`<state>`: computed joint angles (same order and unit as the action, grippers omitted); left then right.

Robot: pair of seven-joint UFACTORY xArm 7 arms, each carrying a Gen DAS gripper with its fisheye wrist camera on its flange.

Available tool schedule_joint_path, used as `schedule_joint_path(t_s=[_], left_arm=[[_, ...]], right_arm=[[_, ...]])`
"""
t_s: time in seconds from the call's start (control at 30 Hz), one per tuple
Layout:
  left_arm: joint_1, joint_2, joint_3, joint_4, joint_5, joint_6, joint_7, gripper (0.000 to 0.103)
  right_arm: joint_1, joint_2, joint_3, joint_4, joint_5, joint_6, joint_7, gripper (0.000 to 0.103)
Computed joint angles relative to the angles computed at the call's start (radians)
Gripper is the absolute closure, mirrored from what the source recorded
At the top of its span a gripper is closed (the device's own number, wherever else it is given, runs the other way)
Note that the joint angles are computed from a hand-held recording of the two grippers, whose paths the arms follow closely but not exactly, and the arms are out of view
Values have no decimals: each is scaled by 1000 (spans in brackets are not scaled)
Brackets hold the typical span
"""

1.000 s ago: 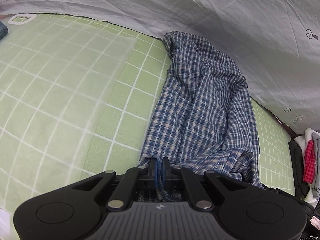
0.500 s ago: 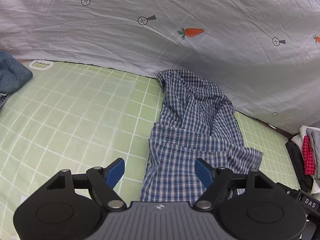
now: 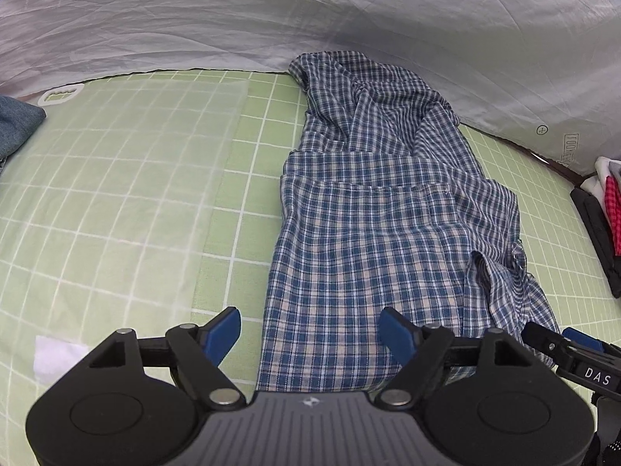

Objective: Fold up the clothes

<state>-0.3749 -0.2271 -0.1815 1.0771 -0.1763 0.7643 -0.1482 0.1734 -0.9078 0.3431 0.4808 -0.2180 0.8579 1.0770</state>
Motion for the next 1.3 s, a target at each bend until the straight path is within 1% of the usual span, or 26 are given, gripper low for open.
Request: schedule_joint_path(t_s=[0.23,0.33,0.43,0.53,0.6,0.63,0.7,0.77,0.87,0.93,1.03,1.1,1.17,1.3], left_arm=[[12,49,1,28,15,-13,-35,24],[18,81,1,49,27,-25,-60,24],[24,111,1,72,45,-33,-88,24],[27,138,0,90,66,-36,-111,24],[27,149,2,95,68,-33,-118,24],[28,154,3,97,69,-30,-122,24],[29,157,5,98,65,-25,-128,24],[31,154,7,96,64,-21,-135,24],[33,142,7,93,74,-19,-147,24],[34,134,7,89,77,-18,-149,24],[34,121,7,80,77,-14,-150,24],[34,114,6,74,78,-9,-152,24],[34,110,5,72,82,-2,-152,24],[35,104,5,70,90,9,-153,23]], right_arm=[[-14,159,-45,50,-28,-95,-107,7],[-44,232,-74,72,-47,-154,-144,7],[-103,313,-88,104,-91,-214,-160,7],[-186,375,-82,131,-174,-260,-128,7],[-241,404,-78,149,-228,-274,-83,7],[-261,418,-76,165,-251,-257,-66,7],[-274,420,-89,174,-280,-236,-50,7],[-268,379,-105,156,-276,-213,-31,7],[-234,289,-111,124,-224,-156,-11,7],[-202,240,-107,112,-185,-119,-18,7],[-129,201,-92,103,-121,-72,-60,6],[-84,206,-87,96,-84,-87,-87,6],[-54,246,-84,106,-55,-119,-111,6],[-66,361,-65,169,-79,-202,-124,6]])
